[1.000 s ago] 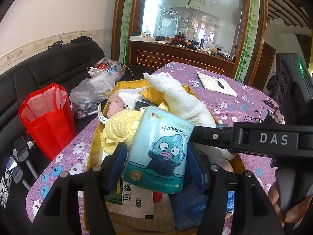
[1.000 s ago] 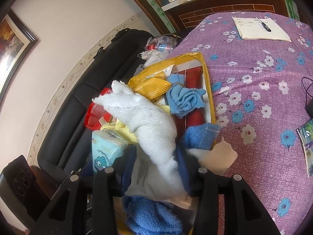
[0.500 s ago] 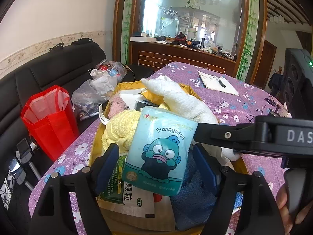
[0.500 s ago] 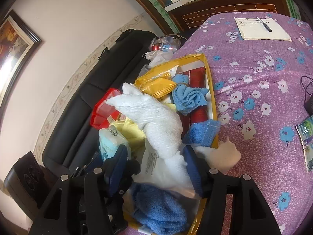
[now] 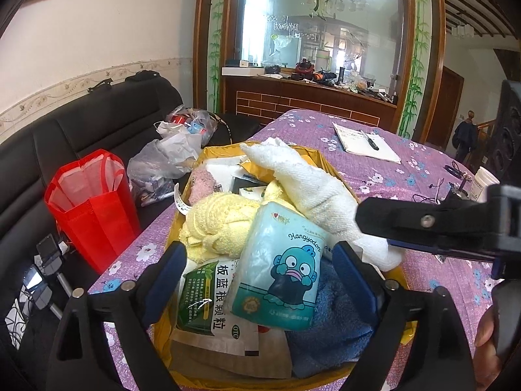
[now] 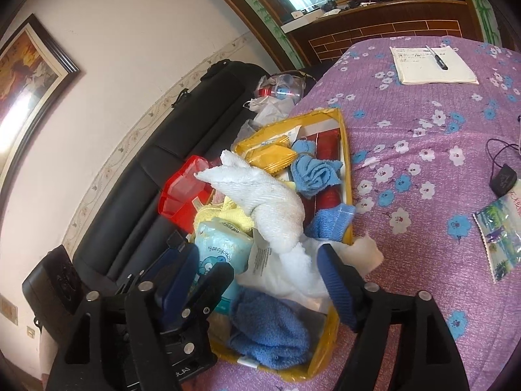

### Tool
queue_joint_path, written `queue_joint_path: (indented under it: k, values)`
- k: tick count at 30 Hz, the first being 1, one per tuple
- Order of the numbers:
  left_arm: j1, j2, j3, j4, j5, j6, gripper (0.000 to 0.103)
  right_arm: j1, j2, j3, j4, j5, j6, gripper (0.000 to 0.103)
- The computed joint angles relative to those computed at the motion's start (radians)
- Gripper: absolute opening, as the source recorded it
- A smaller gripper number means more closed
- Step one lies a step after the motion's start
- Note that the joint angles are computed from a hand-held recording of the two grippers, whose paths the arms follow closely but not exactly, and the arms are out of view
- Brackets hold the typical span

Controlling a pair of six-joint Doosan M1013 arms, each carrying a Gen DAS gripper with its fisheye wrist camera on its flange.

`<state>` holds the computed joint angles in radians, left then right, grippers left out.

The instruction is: Organize soft objects

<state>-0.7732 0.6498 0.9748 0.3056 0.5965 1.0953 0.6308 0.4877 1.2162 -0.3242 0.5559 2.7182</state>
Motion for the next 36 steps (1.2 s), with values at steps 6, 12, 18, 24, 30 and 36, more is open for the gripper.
queue_joint_path:
  k: [6,12,18,24,30,36]
  values:
    - [-0.006,-0.005,0.003,0.036,0.006,-0.026,0.096,0.012,-0.025,0.028,-0.085,0.020,0.061,0.092]
    - [-0.013,-0.010,0.009,0.062,0.008,-0.044,0.097,0.035,-0.046,0.046,-0.186,0.105,0.106,0.094]
    - [-0.020,-0.020,0.030,0.094,-0.005,-0.071,0.099,0.069,-0.059,0.065,-0.296,0.226,0.114,0.094]
    - [-0.047,-0.041,0.071,0.295,0.007,-0.234,0.103,0.120,-0.071,0.101,-0.429,0.281,0.070,0.100]
    - [-0.058,-0.080,0.128,0.348,-0.026,-0.261,0.103,0.160,-0.101,0.165,-0.565,0.270,0.138,0.103]
    - [-0.078,-0.117,0.185,0.564,-0.056,-0.432,0.103,0.184,-0.115,0.203,-0.627,0.269,0.173,0.103]
